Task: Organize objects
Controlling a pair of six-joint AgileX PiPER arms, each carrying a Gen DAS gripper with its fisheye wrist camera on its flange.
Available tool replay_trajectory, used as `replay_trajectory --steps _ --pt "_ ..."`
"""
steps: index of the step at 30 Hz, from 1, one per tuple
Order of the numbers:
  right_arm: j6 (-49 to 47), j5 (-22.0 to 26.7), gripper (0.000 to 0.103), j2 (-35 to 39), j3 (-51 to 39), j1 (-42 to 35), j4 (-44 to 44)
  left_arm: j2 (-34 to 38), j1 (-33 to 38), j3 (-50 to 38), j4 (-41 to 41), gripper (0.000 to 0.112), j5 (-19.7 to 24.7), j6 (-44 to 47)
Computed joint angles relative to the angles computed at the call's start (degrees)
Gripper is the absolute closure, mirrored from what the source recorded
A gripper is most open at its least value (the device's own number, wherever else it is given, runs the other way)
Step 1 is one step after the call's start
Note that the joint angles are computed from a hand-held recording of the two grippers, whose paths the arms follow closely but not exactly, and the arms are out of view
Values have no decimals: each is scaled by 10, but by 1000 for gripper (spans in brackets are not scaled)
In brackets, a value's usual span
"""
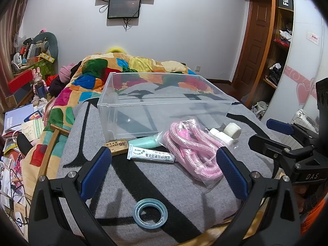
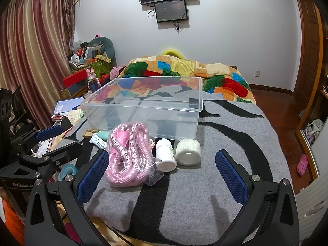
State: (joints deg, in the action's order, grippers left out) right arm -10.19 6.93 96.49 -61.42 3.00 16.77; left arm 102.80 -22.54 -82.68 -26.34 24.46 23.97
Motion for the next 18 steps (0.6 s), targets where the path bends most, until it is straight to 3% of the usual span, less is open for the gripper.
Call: replay_trajectory --steps 18 --pt "1 2 0 -1 0 2 3 -2 1 3 0 9 0 1"
